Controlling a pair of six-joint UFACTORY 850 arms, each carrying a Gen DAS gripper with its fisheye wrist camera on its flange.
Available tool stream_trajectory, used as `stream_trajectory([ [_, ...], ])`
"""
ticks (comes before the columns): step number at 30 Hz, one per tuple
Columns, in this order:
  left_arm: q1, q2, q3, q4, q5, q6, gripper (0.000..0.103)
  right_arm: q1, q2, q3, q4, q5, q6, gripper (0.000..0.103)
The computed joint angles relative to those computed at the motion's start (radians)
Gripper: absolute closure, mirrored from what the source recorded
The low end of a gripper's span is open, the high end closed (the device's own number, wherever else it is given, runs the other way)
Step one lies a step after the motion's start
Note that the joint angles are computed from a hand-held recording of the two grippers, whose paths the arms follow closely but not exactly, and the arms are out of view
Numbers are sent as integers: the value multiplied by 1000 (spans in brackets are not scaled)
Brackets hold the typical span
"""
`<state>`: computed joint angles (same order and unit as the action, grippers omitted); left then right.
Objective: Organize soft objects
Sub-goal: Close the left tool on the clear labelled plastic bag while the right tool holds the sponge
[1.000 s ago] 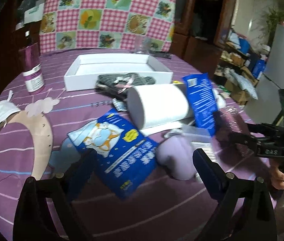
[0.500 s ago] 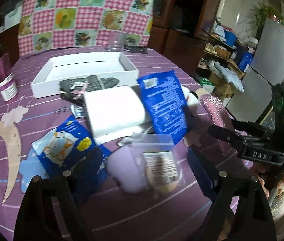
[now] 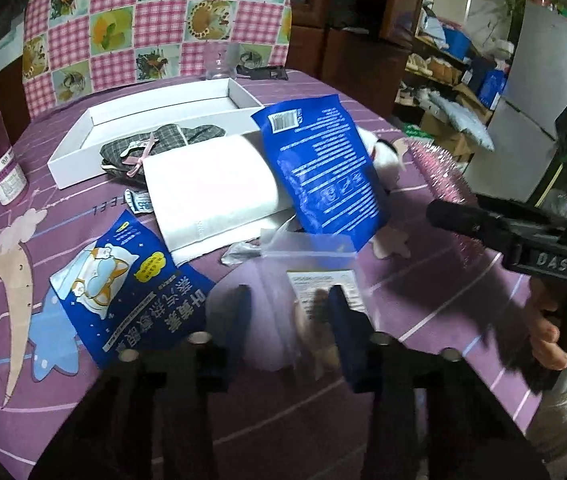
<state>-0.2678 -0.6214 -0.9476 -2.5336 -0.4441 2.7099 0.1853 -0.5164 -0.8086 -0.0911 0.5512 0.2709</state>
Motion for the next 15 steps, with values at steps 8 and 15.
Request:
stream_trajectory([
  [8, 21, 8, 12, 120, -55, -96, 77, 16, 3, 9, 51, 16, -81, 27],
  [15, -14, 4, 13, 6, -12, 47, 76, 23, 0, 5, 78, 7, -110, 27],
])
